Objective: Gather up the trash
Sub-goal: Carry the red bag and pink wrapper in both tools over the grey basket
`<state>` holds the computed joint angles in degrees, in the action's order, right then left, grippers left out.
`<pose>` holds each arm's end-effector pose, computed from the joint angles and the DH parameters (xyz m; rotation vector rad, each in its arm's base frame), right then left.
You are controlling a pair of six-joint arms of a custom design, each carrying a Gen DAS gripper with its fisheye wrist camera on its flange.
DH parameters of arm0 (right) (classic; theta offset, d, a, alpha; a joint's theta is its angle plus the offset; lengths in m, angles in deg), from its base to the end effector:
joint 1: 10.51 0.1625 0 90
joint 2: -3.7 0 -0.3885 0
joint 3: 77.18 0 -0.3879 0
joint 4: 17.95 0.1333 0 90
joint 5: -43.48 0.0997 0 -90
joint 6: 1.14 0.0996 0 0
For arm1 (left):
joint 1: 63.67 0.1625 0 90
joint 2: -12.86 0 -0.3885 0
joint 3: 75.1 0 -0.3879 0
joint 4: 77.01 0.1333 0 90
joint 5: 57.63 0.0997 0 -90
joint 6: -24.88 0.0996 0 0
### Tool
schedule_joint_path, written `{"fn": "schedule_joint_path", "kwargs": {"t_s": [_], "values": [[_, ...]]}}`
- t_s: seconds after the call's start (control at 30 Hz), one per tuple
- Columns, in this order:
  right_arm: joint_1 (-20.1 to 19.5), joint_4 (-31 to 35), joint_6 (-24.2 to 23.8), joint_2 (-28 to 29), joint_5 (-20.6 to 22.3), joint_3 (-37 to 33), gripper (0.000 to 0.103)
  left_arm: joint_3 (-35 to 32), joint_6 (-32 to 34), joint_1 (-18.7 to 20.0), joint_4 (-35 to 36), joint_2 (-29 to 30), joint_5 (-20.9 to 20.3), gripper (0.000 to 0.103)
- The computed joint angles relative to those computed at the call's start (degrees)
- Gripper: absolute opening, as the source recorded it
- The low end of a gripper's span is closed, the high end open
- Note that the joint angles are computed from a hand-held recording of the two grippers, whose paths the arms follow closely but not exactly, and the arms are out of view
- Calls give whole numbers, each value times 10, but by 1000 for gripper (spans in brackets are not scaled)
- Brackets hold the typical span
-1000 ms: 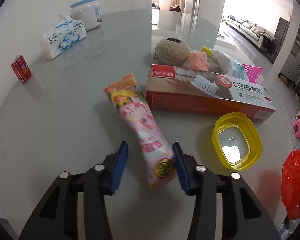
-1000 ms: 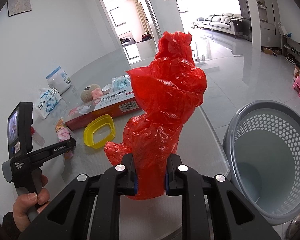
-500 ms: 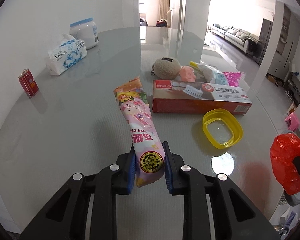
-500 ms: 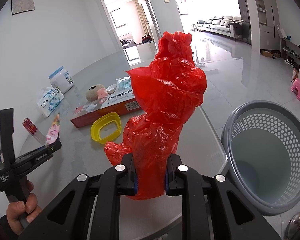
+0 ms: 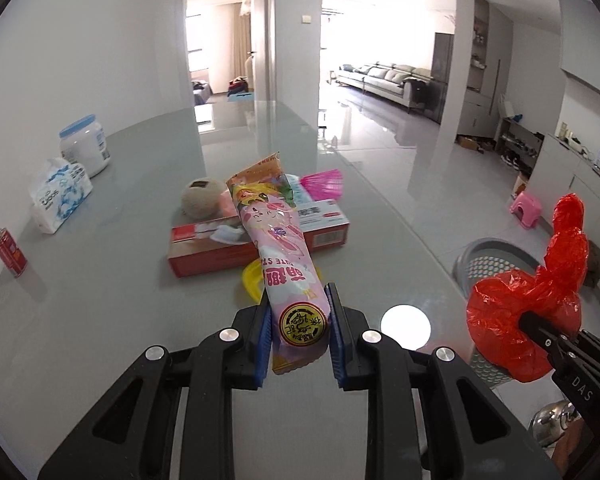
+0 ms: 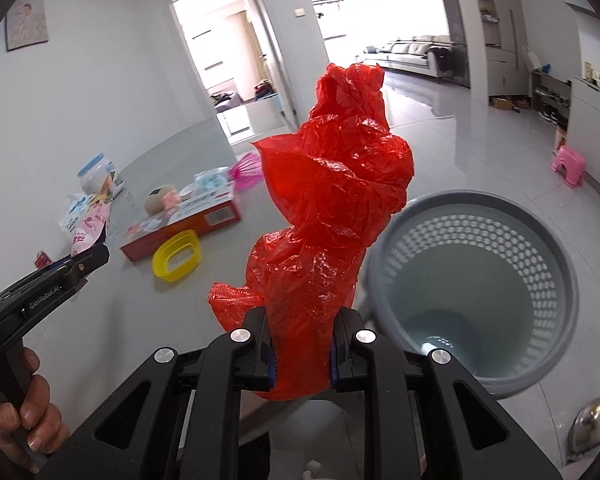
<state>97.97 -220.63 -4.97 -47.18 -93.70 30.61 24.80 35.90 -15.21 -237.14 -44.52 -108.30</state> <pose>0.2375 -0.5205 0.1833 -0.0716 -2.2099 1.2505 -0.2637 -0.5939 0.2055 0.9035 2.3219 -0.8218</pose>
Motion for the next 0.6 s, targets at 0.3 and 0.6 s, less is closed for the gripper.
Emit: {"fn": "schedule_joint_path", "kwargs": {"t_s": [0.3,0.6], "values": [[-16,-55,7,-70,-55,62,17,-34,28,-34,24,53,-113,24],[-35,-156,-3,-114,-80,114,17,-62,89,-66,33,98,-173,24]]}}
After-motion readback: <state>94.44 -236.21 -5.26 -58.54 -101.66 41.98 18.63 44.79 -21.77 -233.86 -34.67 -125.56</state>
